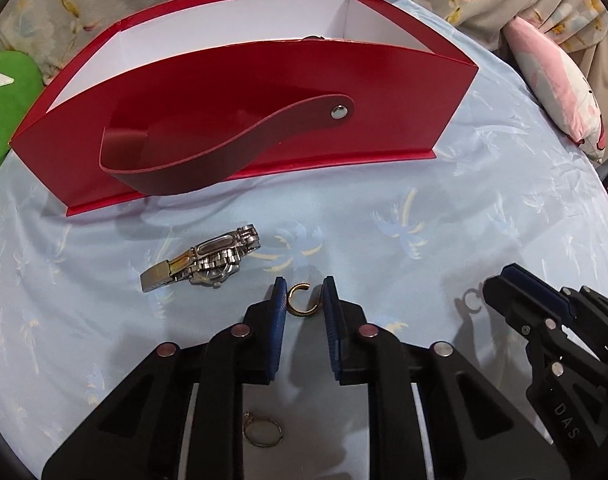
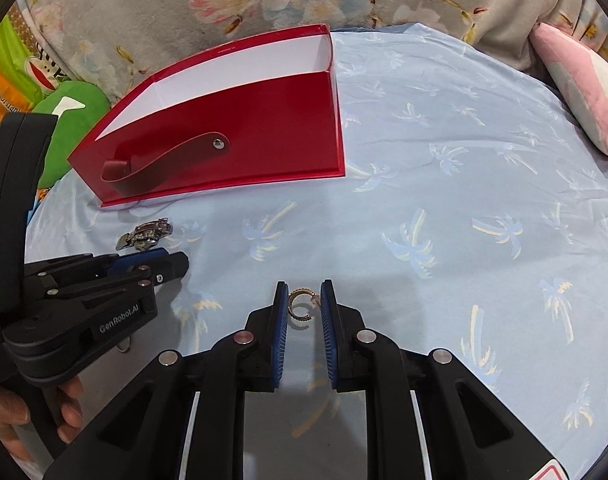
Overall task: Organize jewelry
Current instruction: 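Grasp a gold C-shaped hoop earring with the right tool while the left tool grasps another, then carry both hoop earrings with both tools over the red box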
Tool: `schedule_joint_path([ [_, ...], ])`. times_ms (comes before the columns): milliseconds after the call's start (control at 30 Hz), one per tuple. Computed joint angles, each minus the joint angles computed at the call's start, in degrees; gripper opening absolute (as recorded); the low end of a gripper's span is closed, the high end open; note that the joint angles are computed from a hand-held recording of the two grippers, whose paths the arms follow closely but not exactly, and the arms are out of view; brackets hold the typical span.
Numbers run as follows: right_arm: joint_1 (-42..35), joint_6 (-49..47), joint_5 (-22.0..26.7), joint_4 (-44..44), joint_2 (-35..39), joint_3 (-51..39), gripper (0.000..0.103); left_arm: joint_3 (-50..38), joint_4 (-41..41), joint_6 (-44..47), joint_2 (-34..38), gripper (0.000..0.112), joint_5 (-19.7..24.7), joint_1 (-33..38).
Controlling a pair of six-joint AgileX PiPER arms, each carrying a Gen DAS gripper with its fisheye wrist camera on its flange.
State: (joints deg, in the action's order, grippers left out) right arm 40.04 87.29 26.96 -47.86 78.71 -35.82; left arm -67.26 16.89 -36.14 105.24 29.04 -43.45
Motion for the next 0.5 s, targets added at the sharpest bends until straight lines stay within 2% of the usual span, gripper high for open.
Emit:
schedule_joint_path([
  [233, 3.2, -0.2, 2.3, 0.0, -0.7, -2.6, 0.015, 4.5, 0.9, -2.7, -6.1, 0.017, 0.2, 0.7],
  [500, 8.8, -0.6, 7.8, -1.9, -1.3, -9.6, 0.015, 7.5, 3.1, -4.2, -16.1, 0.017, 3.8, 4.7],
])
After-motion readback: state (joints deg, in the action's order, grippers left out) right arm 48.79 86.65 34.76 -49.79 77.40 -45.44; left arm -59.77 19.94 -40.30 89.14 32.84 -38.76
